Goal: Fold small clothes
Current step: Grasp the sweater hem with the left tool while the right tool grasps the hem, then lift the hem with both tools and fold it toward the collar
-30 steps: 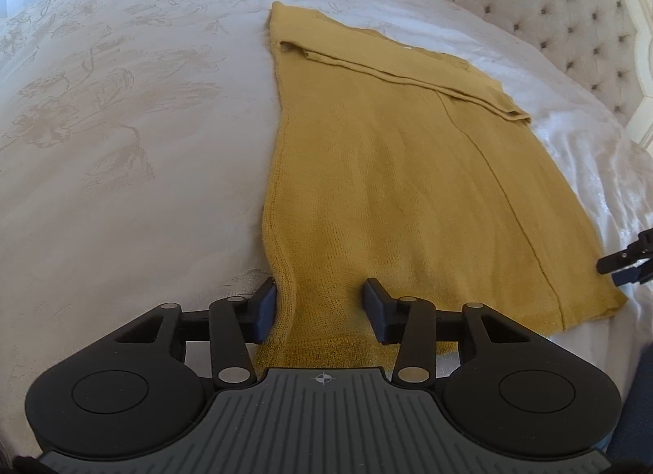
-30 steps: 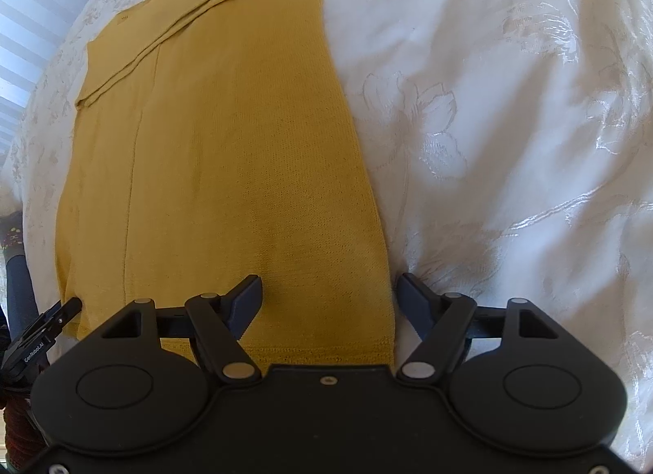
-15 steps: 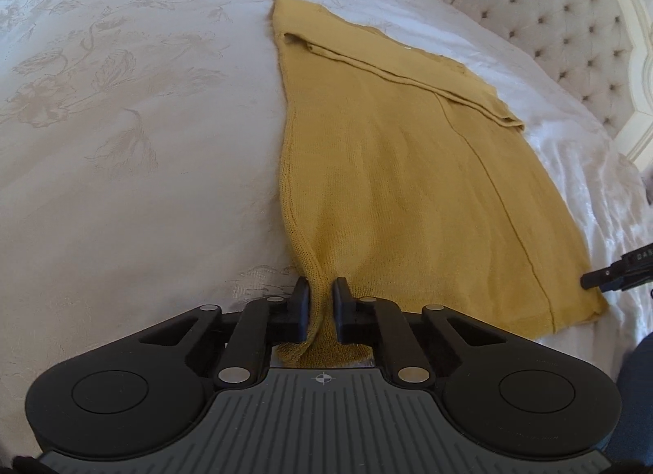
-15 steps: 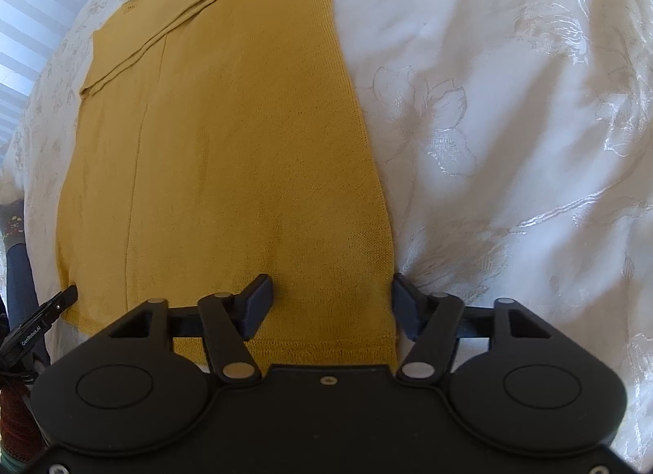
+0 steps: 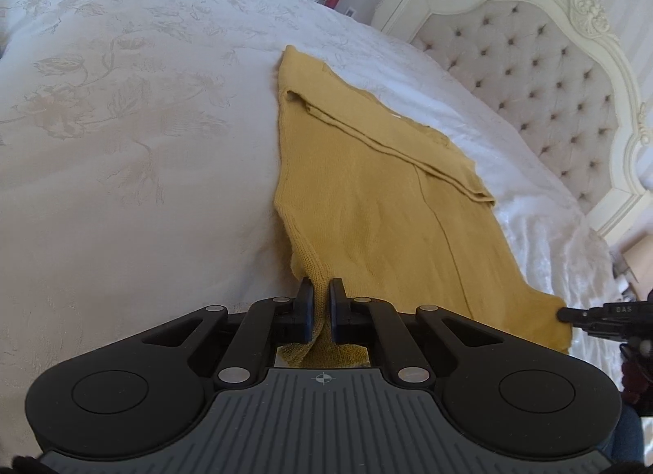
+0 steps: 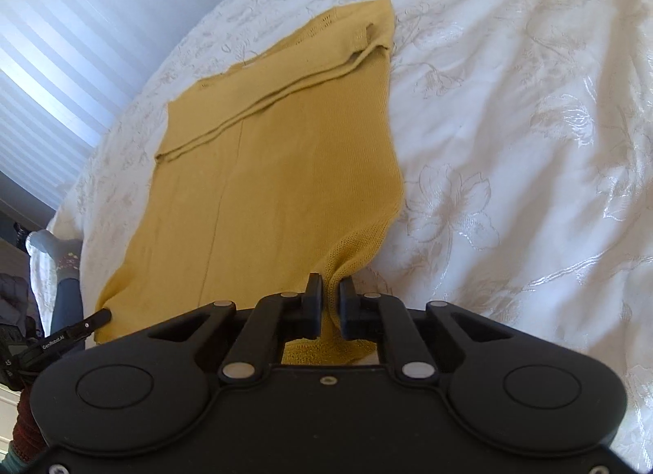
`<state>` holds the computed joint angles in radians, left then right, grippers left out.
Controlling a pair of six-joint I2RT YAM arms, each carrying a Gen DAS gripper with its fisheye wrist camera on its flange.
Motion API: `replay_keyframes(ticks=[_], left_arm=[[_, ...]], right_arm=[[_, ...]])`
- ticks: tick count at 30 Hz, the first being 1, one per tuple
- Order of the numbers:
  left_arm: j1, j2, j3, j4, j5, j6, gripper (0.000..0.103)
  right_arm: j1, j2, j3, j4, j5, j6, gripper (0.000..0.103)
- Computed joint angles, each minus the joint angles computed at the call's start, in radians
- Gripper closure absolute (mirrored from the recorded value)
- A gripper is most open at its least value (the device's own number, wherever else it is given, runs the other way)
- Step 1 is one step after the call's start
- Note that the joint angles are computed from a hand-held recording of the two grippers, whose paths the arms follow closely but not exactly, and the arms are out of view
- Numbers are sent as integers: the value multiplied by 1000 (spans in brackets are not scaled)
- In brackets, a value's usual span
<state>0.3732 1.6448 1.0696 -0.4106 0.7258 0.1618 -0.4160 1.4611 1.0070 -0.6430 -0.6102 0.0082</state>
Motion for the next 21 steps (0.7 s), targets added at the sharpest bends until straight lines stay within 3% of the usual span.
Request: replay_keyframes(ticks=[4,11,21], left_arm=[[3,5,4,-15,-6,2,96],[46,50,7,-41,-12,-17,96],[65,108,57,-80,-31,-5,96]], right_arm=[[2,2,-3,24,9,41,88],[38,46,51,-58,96,22,88],[57,74,73,-92,129,17,88]])
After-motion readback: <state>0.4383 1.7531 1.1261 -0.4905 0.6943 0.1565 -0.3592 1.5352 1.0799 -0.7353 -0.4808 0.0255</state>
